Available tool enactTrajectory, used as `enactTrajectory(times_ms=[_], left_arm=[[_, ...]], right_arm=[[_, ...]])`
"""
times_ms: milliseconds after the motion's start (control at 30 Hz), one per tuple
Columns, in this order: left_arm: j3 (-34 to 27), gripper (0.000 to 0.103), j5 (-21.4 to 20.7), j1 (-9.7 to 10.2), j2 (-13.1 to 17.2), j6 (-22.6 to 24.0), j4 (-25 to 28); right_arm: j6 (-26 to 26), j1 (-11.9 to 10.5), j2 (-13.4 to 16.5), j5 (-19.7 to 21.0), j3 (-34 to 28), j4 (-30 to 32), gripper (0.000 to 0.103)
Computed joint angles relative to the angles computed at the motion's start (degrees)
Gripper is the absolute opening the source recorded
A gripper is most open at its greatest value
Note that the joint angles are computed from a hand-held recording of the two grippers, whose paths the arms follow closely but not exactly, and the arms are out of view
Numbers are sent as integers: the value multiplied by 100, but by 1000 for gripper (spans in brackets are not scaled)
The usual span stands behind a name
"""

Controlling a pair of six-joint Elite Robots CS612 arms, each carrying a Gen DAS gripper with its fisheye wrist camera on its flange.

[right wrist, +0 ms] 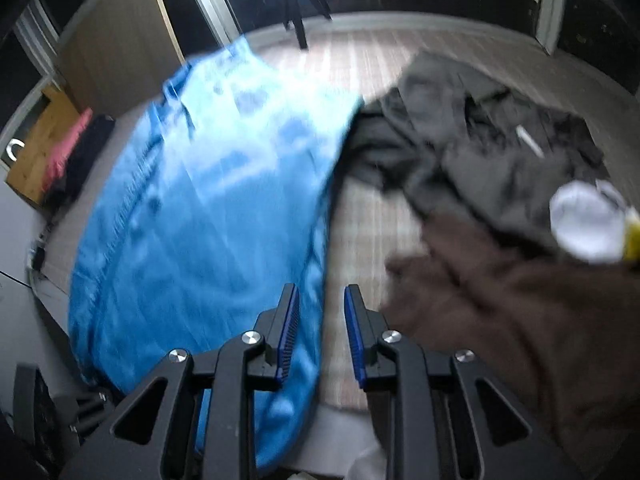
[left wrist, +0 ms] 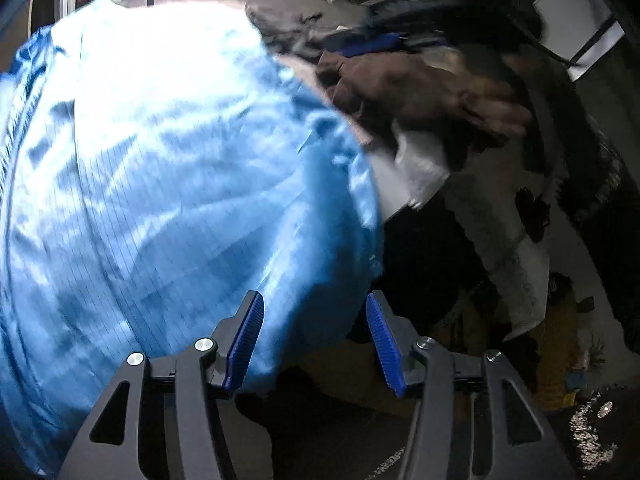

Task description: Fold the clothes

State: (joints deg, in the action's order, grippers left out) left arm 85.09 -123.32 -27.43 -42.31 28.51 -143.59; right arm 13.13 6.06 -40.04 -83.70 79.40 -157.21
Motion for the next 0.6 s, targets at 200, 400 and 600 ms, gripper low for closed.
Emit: enactTrajectory(times_ms=[200, 400, 600], left_arm=[[-60, 58, 45, -213, 95, -291, -327], [-143, 63, 543, -525, 273, -464, -616], [-149, 58, 512, -573, 261, -711, -600]], right_arm=[[-252, -103, 492, 299, -1032, 557, 32], [-224, -258, 1170, 843, -2125, 1441, 34], [-441, -320, 1676, 1156, -2907, 2000, 36]])
